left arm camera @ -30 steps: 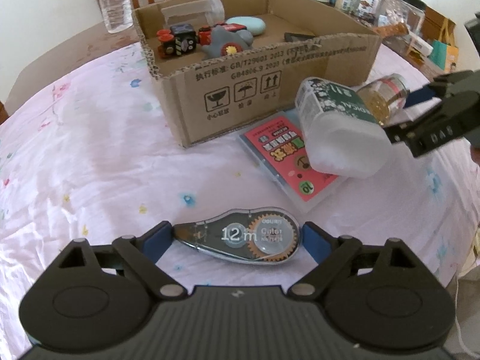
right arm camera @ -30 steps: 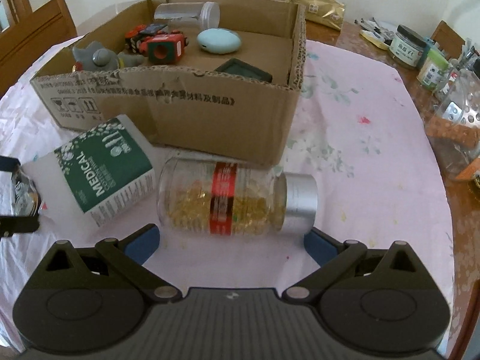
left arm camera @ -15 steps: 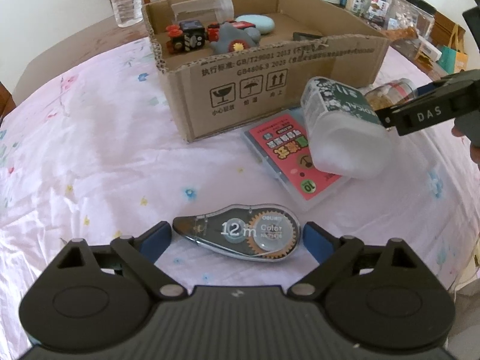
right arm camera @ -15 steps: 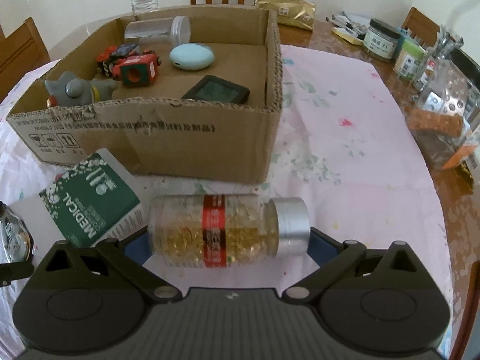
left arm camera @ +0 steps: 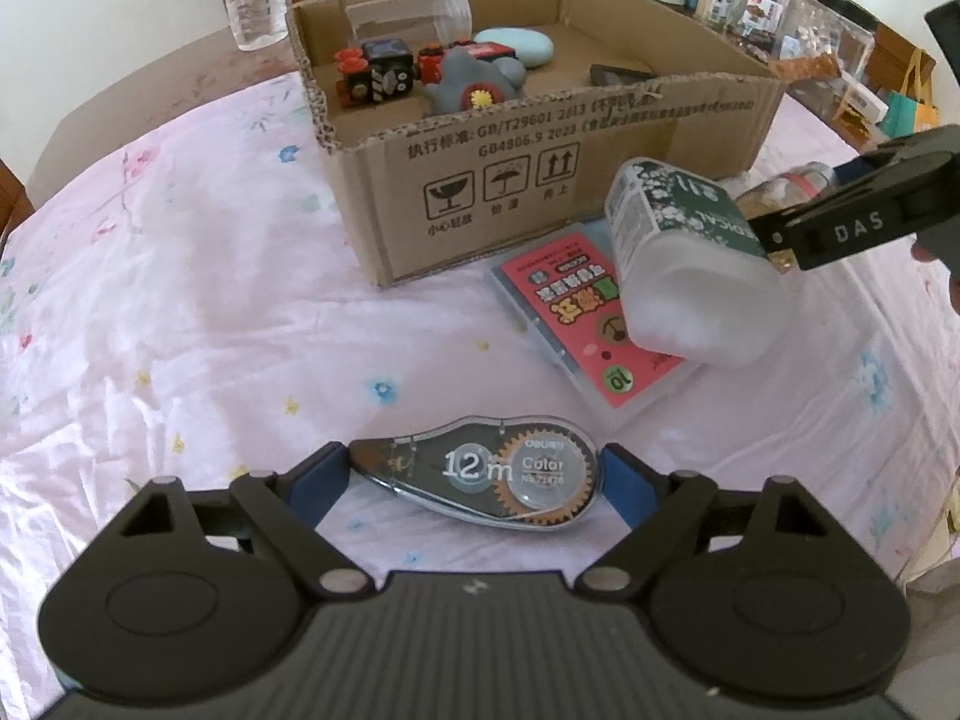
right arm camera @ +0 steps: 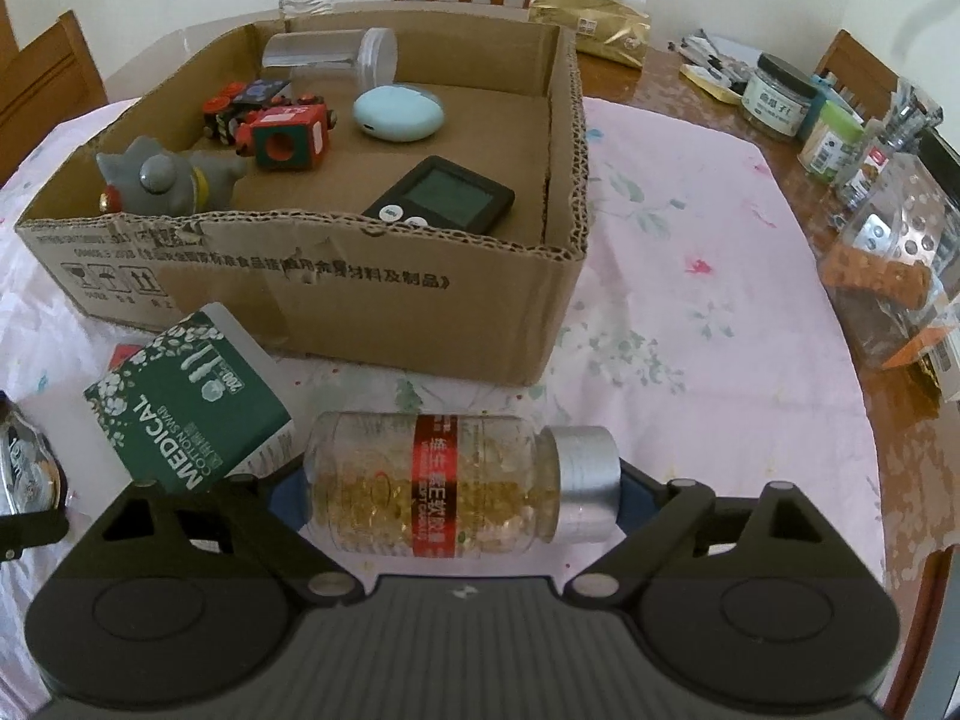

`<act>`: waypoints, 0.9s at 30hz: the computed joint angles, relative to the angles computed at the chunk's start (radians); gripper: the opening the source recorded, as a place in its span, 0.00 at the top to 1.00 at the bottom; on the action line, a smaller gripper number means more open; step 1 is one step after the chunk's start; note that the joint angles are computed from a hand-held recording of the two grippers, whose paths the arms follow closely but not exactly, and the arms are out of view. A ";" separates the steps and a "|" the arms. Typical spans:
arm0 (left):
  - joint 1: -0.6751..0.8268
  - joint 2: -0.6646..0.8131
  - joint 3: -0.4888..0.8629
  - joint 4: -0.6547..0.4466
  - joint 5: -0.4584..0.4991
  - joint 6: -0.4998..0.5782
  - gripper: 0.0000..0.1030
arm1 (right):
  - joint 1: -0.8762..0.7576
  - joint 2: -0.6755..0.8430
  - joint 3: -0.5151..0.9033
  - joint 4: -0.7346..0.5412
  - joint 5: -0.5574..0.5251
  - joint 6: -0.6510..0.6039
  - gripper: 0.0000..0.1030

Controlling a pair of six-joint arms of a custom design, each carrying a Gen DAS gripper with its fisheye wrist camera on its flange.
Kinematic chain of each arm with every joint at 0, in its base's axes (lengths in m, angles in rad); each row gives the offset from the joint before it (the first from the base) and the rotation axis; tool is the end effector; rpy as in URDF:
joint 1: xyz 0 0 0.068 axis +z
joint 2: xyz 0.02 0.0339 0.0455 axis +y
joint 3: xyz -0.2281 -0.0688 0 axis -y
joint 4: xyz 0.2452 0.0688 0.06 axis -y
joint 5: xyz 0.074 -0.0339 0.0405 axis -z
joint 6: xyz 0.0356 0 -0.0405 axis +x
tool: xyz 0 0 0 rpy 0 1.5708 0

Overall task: Organize rigid objects
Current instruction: 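Carry the tape and capsule bottle into the box and open both grippers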

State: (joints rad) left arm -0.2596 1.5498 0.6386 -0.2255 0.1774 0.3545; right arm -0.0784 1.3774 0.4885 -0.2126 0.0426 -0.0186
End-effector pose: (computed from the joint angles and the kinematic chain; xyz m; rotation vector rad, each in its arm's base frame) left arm 0.2485 -0.0725 0.0856 0.8642 2.5507 -0.2110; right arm 0.2260 -0.0193 0.0871 0.0935 2.6720 -0.0879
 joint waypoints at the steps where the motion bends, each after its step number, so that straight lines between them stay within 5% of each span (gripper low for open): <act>1: -0.002 -0.008 0.004 -0.010 -0.003 0.004 0.14 | -0.005 -0.008 0.004 -0.014 -0.008 -0.012 0.07; 17: -0.043 -0.167 0.210 -0.325 0.030 0.018 0.14 | -0.147 -0.205 0.149 -0.319 -0.156 -0.316 0.07; 27: -0.183 -0.024 0.405 -0.182 0.030 -0.054 0.13 | -0.159 -0.091 0.319 -0.277 -0.226 -0.412 0.07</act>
